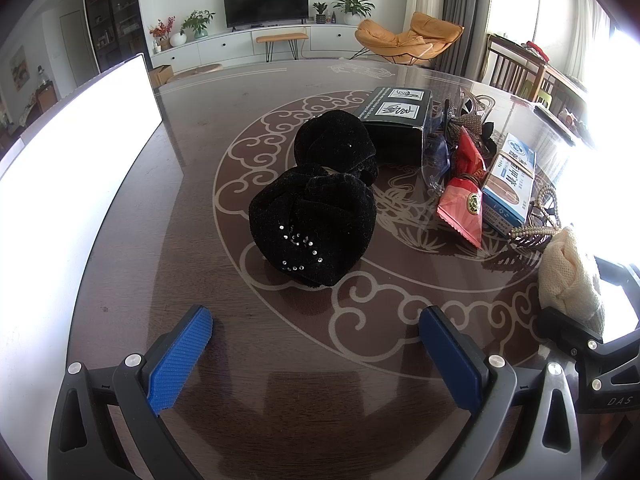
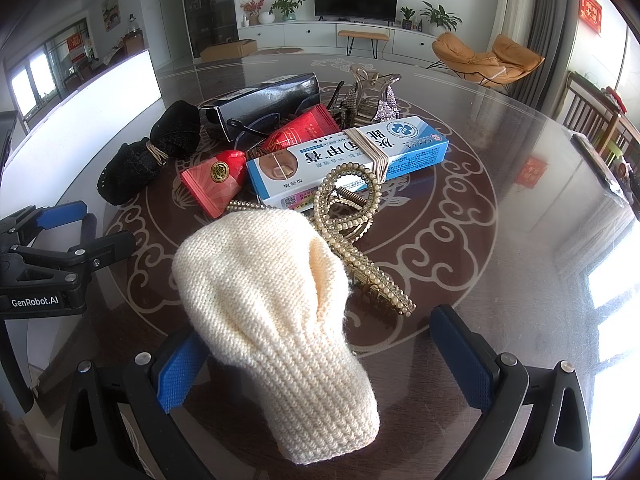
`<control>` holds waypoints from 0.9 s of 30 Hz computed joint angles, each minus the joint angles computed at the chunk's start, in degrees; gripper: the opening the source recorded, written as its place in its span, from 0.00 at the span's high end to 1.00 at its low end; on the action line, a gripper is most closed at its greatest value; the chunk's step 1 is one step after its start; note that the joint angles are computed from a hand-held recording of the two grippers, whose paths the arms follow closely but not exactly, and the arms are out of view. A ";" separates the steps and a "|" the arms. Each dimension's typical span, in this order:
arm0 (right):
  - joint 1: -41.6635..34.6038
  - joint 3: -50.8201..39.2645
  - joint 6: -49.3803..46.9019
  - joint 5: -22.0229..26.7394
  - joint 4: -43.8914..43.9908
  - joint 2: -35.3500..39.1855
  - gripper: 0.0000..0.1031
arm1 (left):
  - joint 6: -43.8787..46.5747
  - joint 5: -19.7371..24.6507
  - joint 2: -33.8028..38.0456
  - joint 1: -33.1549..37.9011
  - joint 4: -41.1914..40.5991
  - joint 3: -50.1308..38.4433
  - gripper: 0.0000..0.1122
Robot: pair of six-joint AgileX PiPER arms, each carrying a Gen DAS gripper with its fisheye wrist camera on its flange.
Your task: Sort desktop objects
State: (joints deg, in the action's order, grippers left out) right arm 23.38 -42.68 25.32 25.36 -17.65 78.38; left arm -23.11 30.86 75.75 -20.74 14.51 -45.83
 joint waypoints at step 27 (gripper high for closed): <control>0.02 0.00 0.18 -0.17 -0.20 0.15 0.00 | -0.96 -0.27 0.25 -0.40 0.61 0.14 0.08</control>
